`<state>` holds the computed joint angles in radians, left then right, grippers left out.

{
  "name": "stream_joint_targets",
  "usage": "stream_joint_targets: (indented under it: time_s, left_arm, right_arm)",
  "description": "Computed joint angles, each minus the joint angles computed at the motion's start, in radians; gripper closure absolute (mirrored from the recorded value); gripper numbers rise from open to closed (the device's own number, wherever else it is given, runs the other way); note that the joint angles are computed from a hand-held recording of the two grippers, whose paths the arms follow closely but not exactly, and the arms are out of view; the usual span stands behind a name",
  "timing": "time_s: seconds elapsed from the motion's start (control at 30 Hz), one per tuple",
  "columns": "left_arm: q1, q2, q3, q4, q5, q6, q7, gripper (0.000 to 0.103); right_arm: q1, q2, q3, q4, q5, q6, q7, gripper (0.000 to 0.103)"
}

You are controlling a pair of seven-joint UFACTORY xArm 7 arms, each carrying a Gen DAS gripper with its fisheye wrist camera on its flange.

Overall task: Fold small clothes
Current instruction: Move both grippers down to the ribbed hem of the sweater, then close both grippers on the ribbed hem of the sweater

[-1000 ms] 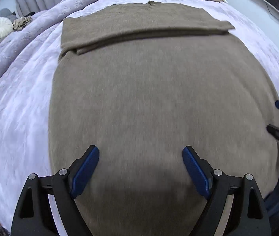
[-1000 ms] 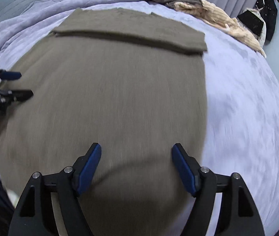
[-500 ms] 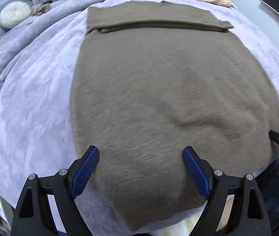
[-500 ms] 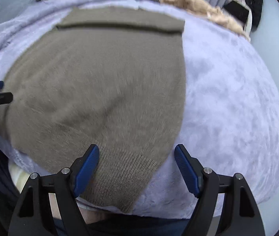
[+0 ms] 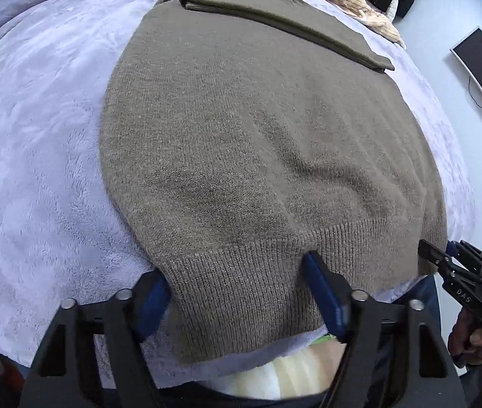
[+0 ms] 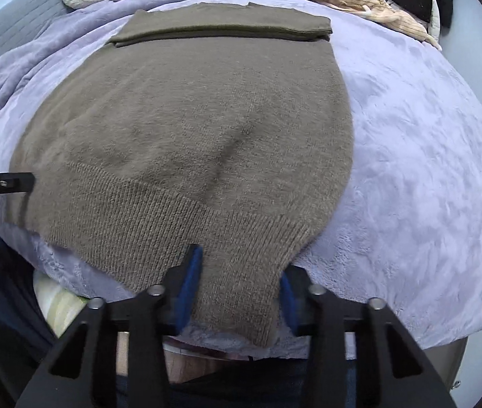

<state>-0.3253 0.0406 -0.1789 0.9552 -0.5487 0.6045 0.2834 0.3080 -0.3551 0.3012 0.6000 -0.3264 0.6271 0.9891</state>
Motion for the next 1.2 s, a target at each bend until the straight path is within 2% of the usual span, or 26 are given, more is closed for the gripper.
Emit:
stream_joint_targets:
  time_s: [0.03,0.07,0.13,0.27,0.33,0.37,0.4,0.47,0.5,0.53,0.63,0.7,0.77,0.83,0.87,0.9,0.93,0.97,1.03,1.1,1.2]
  left_arm:
    - [0.005,-0.006,0.002,-0.002,-0.033,0.000,0.021,0.065]
    - [0.014,-0.017,0.009,-0.004,-0.077,0.015,0.054,0.089]
    - [0.033,-0.031,0.025,-0.001,-0.162,0.059,0.110,0.090]
    - [0.030,-0.055,0.029,-0.051,-0.102,0.040,0.064,0.090]
    - [0.029,-0.055,0.034,-0.057,-0.149,0.050,0.086,0.090]
    - [0.031,-0.054,0.037,-0.053,-0.162,0.061,0.092,0.085]
    - [0.037,-0.050,0.043,-0.045,-0.179,0.084,0.094,0.076]
    - [0.066,-0.041,0.072,-0.036,-0.324,0.186,0.191,0.029]
    - [0.080,-0.043,0.078,-0.042,-0.393,0.212,0.231,0.024]
    - [0.084,-0.051,0.076,-0.057,-0.420,0.197,0.244,0.023]
    - [0.088,-0.064,0.072,-0.080,-0.434,0.185,0.269,0.023]
    - [0.079,-0.057,0.063,-0.081,-0.457,0.165,0.287,0.023]
    - [0.068,-0.038,0.051,-0.068,-0.472,0.136,0.289,0.023]
    - [0.058,-0.018,0.040,-0.048,-0.486,0.113,0.288,0.023]
    - [0.055,-0.021,0.035,-0.047,-0.488,0.102,0.298,0.041]
    - [0.050,-0.029,0.031,-0.049,-0.455,0.083,0.293,0.058]
    - [0.040,-0.033,0.024,-0.053,-0.401,0.051,0.261,0.080]
    - [0.041,-0.038,0.027,-0.057,-0.388,0.056,0.262,0.082]
    - [0.039,-0.046,0.030,-0.062,-0.389,0.049,0.262,0.090]
    - [0.035,-0.078,0.034,-0.082,-0.422,0.034,0.289,0.090]
    - [0.030,-0.125,0.053,-0.104,-0.496,0.022,0.358,0.090]
  right_arm:
    - [0.008,-0.024,-0.016,-0.022,0.022,-0.021,-0.008,0.088]
    - [0.014,-0.047,-0.029,-0.044,0.047,-0.047,-0.012,0.091]
    - [0.022,-0.124,-0.048,-0.095,0.093,-0.071,-0.027,0.093]
    - [0.017,-0.161,-0.041,-0.120,0.145,-0.023,-0.049,0.095]
    - [0.029,-0.162,-0.052,-0.124,0.171,-0.020,-0.089,0.094]
    - [0.029,-0.172,-0.061,-0.130,0.183,-0.033,-0.103,0.093]
    - [0.031,-0.186,-0.073,-0.143,0.203,-0.058,-0.113,0.088]
    - [0.046,-0.243,-0.114,-0.195,0.267,-0.122,-0.145,0.062]
    - [0.026,-0.271,-0.100,-0.213,0.269,-0.136,-0.130,0.034]
    - [0.001,-0.310,-0.084,-0.239,0.266,-0.150,-0.107,0.021]
    - [0.017,-0.348,-0.114,-0.292,0.315,-0.204,-0.120,0.021]
    - [0.034,-0.334,-0.141,-0.319,0.347,-0.281,-0.147,0.022]
    - [0.051,-0.279,-0.164,-0.325,0.376,-0.351,-0.183,0.023]
    - [0.039,-0.236,-0.155,-0.315,0.377,-0.400,-0.200,0.032]
    - [0.043,-0.205,-0.155,-0.296,0.377,-0.422,-0.216,0.036]
    - [0.048,-0.188,-0.159,-0.284,0.377,-0.425,-0.237,0.055]
    - [0.067,-0.169,-0.172,-0.274,0.387,-0.428,-0.261,0.078]
    - [0.105,-0.117,-0.216,-0.250,0.414,-0.451,-0.305,0.086]
    - [0.127,-0.101,-0.232,-0.240,0.444,-0.449,-0.350,0.090]
    - [0.122,-0.104,-0.222,-0.232,0.455,-0.443,-0.375,0.091]
    - [0.163,-0.162,-0.261,-0.273,0.521,-0.524,-0.407,0.092]
